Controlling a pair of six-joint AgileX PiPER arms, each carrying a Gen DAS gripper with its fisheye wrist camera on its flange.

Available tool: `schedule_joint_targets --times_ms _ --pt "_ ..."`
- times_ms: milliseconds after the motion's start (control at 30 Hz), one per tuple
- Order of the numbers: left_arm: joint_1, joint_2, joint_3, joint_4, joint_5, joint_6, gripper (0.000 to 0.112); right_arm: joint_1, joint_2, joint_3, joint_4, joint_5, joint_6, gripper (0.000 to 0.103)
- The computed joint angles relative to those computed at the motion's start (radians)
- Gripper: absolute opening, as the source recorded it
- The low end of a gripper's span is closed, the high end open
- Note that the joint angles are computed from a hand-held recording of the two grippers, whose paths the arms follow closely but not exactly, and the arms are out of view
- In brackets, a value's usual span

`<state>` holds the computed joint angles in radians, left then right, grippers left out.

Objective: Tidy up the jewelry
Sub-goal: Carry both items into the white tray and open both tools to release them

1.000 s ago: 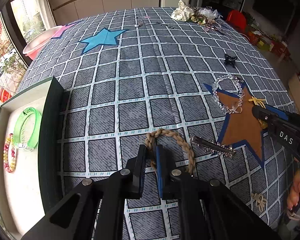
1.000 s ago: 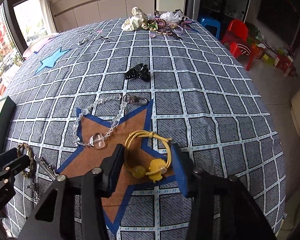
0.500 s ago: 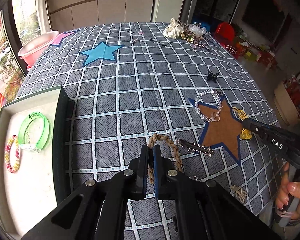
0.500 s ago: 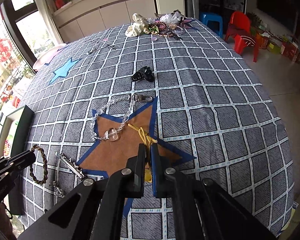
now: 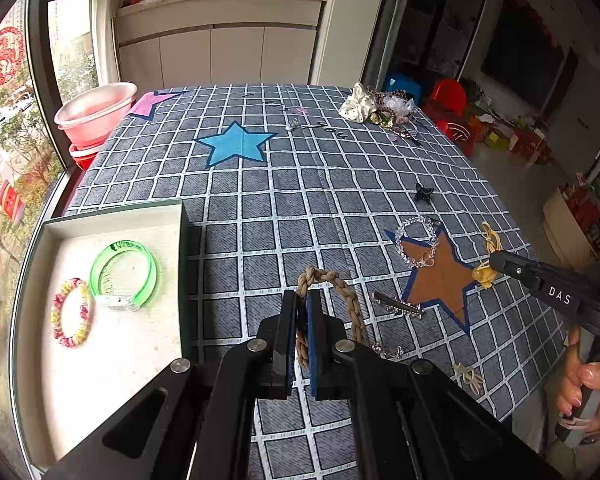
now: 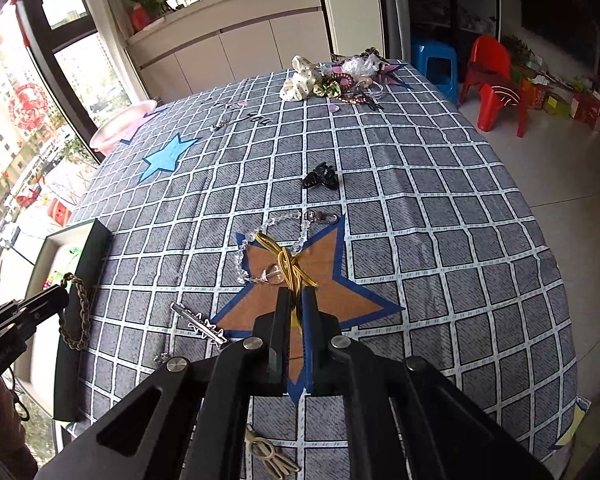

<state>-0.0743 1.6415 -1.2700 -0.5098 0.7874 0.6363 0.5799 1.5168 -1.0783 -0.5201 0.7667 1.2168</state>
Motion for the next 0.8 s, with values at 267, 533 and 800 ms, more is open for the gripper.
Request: schedule_joint_targets --times_ms 267,533,800 --pt "0.128 -0.021 0.013 -0.070 0.030 0.098 0.012 0.091 0.064 -0.154 -0.021 0.076 -0.019 0.005" --pt "0.277 -0.008 0.016 -0.106 0.053 0.175 0.012 0.164 0.208 -0.393 0.014 0.117 -0.122 0.005" --pt "0.418 0.048 -0.008 -0.109 0.080 0.222 0.012 0.205 0.445 -0.739 0.135 0.160 -0.311 0.005"
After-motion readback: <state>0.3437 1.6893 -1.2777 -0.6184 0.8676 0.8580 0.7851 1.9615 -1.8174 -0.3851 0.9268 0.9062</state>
